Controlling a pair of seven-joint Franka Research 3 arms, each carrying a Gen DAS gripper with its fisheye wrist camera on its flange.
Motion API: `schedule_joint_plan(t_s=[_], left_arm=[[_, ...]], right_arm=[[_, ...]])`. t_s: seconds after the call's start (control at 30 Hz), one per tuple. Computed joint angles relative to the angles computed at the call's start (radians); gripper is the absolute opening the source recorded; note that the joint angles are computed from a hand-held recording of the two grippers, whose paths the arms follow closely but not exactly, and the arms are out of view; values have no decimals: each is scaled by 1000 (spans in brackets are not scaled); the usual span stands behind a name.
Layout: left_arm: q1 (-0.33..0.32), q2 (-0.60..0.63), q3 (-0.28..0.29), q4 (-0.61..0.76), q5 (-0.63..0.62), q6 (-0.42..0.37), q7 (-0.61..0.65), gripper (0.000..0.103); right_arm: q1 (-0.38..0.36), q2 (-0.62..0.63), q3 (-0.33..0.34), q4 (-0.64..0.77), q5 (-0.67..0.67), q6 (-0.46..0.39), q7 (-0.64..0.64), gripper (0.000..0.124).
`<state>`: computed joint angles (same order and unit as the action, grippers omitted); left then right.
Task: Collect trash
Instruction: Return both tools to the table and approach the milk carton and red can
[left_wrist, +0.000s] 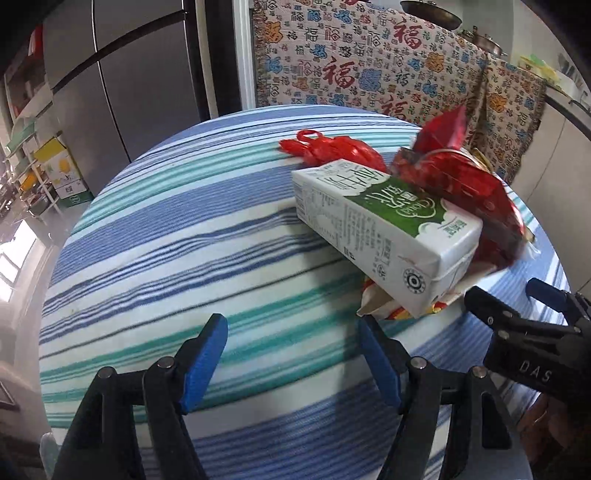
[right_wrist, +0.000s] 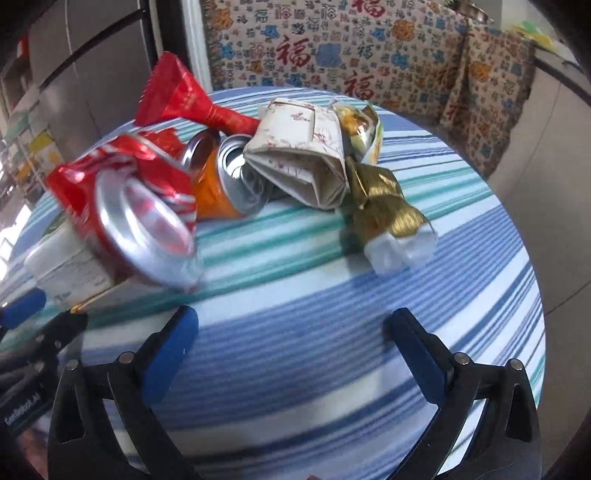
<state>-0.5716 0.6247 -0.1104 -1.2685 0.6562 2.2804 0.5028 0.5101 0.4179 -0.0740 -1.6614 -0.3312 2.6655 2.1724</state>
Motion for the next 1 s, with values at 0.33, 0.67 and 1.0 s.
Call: schedule_joint_plan(t_s=[0.33,0.67,1.0], left_arm=[[-8,12,15,18,22,-4,-41,84],[-6,12,13,19,23,-4,-42,84],[-6,12,13,18,24,-4,-44,84]], right_arm=[[-4,97,-15,147,51,-43,-49,103],[4,80,-19,115,43,-27,-39,103],[4,80,-19,115,42,-26,-38,103]])
